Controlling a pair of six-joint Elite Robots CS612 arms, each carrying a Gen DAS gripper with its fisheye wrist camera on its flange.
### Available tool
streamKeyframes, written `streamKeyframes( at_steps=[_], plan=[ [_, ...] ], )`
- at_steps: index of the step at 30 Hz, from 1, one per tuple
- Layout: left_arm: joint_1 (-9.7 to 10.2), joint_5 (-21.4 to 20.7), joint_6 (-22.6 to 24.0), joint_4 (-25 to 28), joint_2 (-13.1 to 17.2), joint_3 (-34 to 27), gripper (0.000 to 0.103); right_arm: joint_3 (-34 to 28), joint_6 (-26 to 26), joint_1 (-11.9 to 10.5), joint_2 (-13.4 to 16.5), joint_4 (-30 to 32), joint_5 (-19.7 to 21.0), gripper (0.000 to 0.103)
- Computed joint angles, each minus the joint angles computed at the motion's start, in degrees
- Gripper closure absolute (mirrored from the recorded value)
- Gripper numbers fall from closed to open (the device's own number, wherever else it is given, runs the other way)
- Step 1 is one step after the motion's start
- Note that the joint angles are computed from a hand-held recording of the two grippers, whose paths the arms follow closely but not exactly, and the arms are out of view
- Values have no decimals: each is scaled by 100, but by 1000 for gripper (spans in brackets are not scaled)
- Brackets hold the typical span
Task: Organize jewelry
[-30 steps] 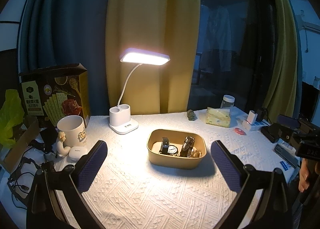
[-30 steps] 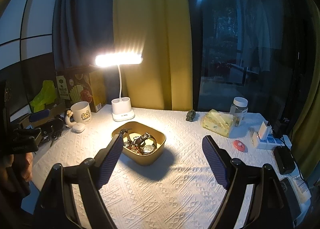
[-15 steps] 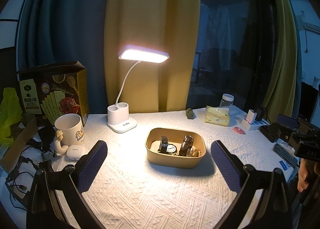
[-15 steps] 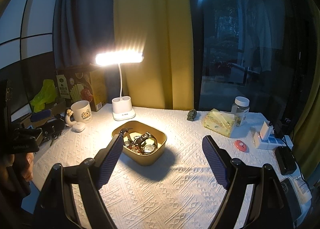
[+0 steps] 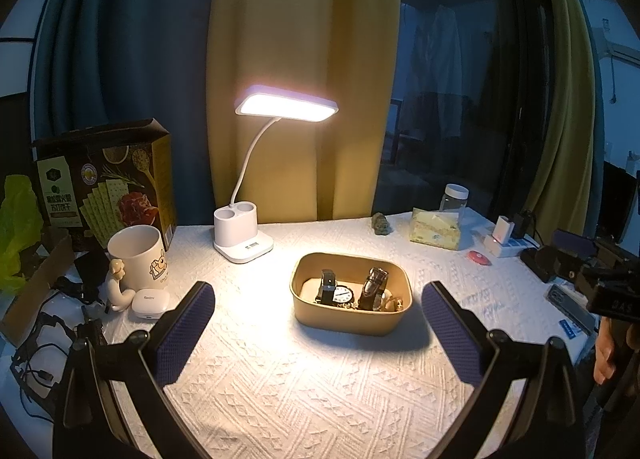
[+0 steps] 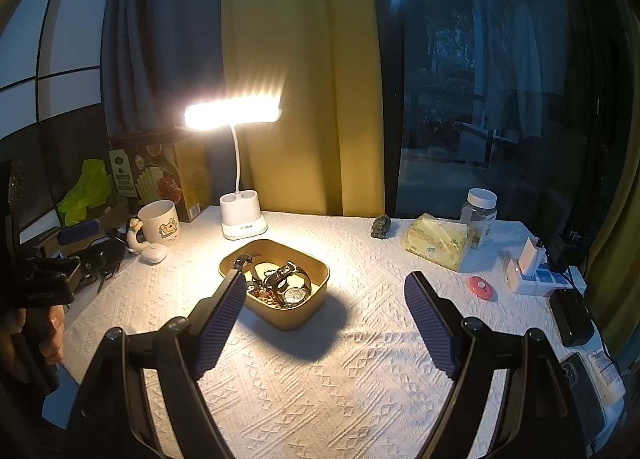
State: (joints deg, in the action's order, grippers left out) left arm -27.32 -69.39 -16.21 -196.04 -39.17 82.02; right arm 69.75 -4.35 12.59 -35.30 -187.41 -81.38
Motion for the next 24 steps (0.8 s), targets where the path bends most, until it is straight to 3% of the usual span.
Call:
streamKeyframes(
  at_steps=[24],
  plan=[
    [54,-199,79,109,115,-176,0,-181,3,-2,100,229,-29,23]
  ],
)
